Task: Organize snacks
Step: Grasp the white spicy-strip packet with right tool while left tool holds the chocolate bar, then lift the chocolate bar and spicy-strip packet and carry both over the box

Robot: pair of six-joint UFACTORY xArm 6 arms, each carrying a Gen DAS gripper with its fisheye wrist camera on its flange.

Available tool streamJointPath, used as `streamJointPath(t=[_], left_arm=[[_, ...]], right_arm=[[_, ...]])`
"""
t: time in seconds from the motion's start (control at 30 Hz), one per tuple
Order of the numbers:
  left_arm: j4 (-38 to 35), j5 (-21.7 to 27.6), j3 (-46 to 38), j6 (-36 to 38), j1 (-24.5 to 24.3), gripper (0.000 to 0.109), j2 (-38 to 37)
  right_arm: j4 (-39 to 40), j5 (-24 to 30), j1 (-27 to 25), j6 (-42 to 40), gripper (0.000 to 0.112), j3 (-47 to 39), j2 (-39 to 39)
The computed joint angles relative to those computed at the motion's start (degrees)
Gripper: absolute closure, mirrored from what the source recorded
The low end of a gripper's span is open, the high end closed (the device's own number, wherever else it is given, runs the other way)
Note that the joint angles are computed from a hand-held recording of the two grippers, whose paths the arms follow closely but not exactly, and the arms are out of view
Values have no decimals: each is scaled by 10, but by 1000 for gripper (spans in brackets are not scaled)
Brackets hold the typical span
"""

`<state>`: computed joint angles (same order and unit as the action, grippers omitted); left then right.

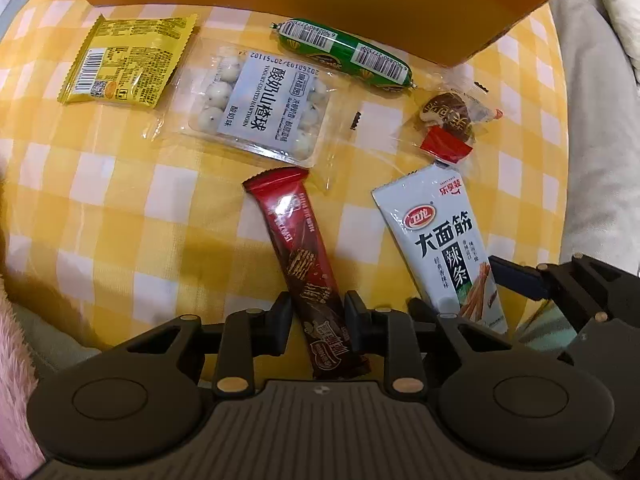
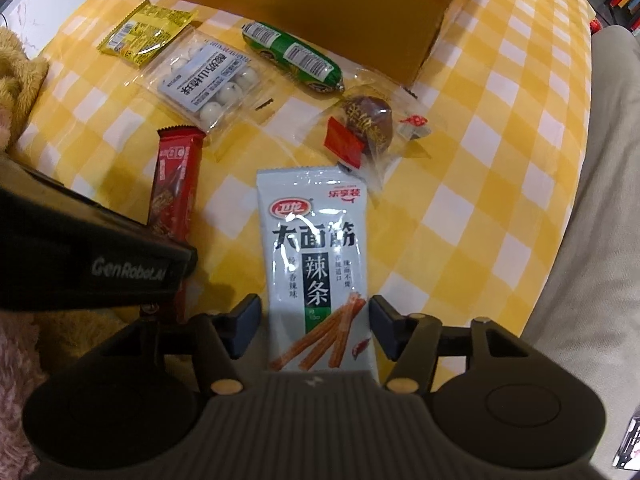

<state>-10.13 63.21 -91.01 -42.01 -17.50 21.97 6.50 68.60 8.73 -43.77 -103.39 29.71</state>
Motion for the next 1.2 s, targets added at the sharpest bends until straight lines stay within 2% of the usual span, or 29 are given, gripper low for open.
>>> streamJointPath(t=[0.1, 0.3, 0.53, 0.8, 1.07, 1.2], left_arm=[[-13, -12, 27, 15, 9, 80, -19], [-24, -51, 84, 44, 24, 81, -67], [-40, -111, 137, 69, 38, 83, -118], [-33, -176, 183, 145, 48, 84, -167], [-44, -229, 226, 217, 53, 84, -224], [-17, -259, 229, 226, 50, 84, -239]], right_arm=[[7, -8, -2, 0, 65, 9, -6], [26, -6, -9, 8, 67, 8, -10], [92, 5, -25, 18, 67, 15, -32], [164, -57, -17, 56, 67, 80, -91], [185, -122, -1, 129, 67, 128, -140], [179, -153, 5, 152, 67, 137, -156]])
